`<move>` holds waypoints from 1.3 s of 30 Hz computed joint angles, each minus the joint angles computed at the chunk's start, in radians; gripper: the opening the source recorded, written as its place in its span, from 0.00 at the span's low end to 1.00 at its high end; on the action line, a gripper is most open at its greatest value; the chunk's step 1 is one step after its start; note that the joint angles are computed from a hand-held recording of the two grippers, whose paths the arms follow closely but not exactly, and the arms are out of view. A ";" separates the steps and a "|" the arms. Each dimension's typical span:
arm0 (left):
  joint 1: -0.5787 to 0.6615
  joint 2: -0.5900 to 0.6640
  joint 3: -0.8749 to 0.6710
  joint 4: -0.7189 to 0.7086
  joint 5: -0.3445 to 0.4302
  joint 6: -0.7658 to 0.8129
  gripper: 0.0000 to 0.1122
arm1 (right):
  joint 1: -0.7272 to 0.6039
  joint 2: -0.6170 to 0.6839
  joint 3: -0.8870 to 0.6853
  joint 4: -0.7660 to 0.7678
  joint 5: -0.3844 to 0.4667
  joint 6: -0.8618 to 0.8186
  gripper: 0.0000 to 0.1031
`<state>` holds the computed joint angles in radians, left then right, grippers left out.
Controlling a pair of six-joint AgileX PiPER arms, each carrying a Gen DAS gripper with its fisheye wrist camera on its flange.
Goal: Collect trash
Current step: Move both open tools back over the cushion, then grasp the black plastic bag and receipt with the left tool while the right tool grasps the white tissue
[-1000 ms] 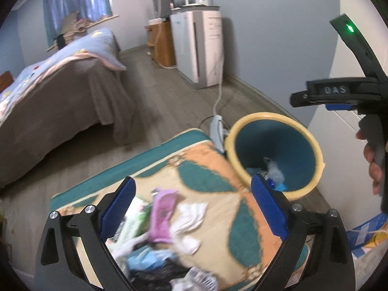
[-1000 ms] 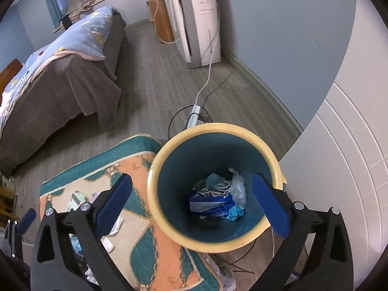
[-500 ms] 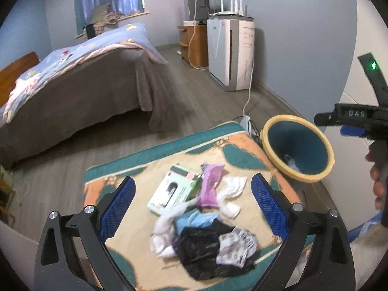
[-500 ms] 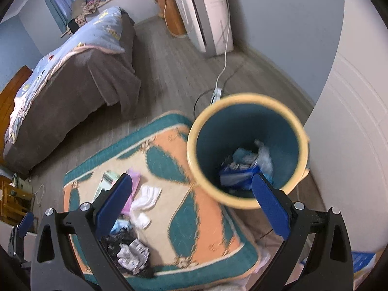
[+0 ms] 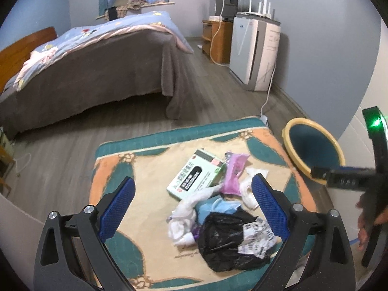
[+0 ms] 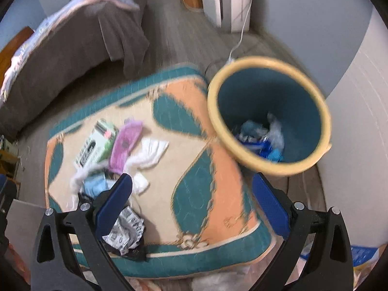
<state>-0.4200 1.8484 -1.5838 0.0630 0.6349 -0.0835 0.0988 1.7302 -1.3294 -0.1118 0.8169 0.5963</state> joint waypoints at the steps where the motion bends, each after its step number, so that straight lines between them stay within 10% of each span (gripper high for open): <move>1: 0.004 0.008 0.003 0.003 0.002 0.003 0.85 | 0.007 0.010 0.001 0.021 -0.011 -0.014 0.94; 20: -0.041 0.225 -0.058 -0.046 0.137 0.079 0.80 | 0.030 0.087 -0.093 0.050 -0.003 -0.043 0.94; 39: -0.081 0.281 -0.112 -0.002 0.220 0.130 0.05 | -0.013 0.086 -0.090 0.119 -0.022 -0.086 0.94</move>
<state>-0.5015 2.1298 -1.6955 0.0612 0.8546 0.0463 0.0855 1.8160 -1.4194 0.0073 0.7946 0.5106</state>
